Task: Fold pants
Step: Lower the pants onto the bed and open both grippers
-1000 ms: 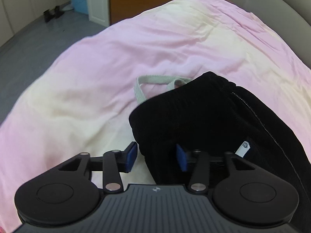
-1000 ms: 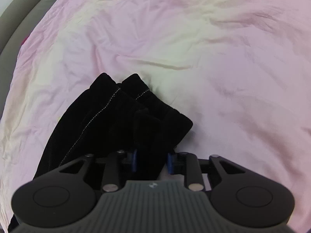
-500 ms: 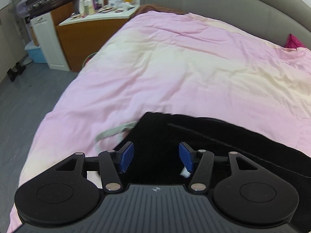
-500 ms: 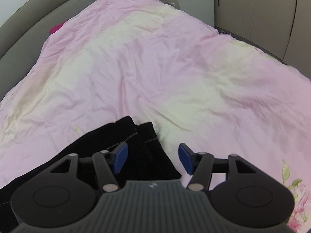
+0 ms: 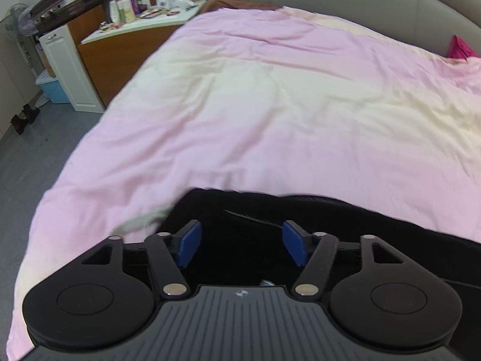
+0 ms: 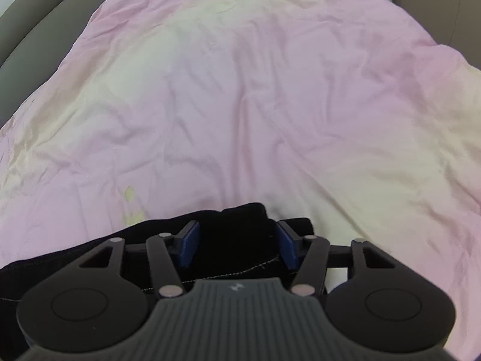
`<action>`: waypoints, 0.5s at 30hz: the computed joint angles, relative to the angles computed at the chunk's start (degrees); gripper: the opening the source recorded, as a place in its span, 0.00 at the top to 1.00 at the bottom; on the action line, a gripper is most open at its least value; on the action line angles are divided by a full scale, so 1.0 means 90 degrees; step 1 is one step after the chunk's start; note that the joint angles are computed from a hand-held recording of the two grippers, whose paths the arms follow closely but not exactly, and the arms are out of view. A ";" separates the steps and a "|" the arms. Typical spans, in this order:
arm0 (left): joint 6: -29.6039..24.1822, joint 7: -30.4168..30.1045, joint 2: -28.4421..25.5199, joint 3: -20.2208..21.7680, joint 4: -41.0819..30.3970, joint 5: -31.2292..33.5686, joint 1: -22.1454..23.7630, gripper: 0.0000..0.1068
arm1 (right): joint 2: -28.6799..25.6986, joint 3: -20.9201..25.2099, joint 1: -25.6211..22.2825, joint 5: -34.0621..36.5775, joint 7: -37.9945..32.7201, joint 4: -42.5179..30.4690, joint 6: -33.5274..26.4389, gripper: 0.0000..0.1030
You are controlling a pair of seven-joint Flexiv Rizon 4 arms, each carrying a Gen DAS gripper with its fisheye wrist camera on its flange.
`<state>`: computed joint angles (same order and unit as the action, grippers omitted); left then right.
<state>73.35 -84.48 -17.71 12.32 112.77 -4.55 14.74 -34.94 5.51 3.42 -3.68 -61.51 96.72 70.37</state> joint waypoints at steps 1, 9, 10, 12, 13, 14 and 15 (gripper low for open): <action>0.0059 0.0004 -0.0056 0.0032 -0.0057 -0.0005 0.0055 0.26 | -0.0015 -0.0156 0.0135 -0.0178 0.0076 0.0062 0.0054 0.57; -0.0037 0.0636 -0.0618 -0.0545 -0.0288 -0.1318 0.0886 0.21 | 0.0411 -0.1155 0.0949 -0.1258 0.0984 0.0869 0.0475 0.79; -0.0058 0.0754 -0.0700 -0.0733 -0.0277 -0.1652 0.1033 0.21 | 0.0508 -0.1301 0.1076 -0.1465 0.1167 0.0987 0.0501 0.82; 0.0035 0.1240 -0.0747 -0.1358 -0.0077 -0.2752 0.1442 0.27 | 0.0702 -0.1614 0.1336 -0.1958 0.1563 0.1210 0.0512 0.95; 0.0195 0.1286 -0.0760 -0.1493 0.0016 -0.3031 0.1500 0.28 | 0.0757 -0.1703 0.1413 -0.2166 0.1742 0.1257 0.0480 0.95; 0.0397 0.1412 -0.0760 -0.1554 0.0114 -0.3236 0.1484 0.29 | 0.0817 -0.1794 0.1486 -0.2371 0.1942 0.1313 0.0447 0.95; 0.0520 0.1617 -0.0731 -0.1643 0.0203 -0.3407 0.1505 0.37 | 0.0865 -0.1819 0.1513 -0.2529 0.2093 0.1346 0.0393 0.95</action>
<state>78.03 -69.93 -24.29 -2.46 114.60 -35.21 28.29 -27.15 -10.86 17.04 -26.44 -42.68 108.83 73.91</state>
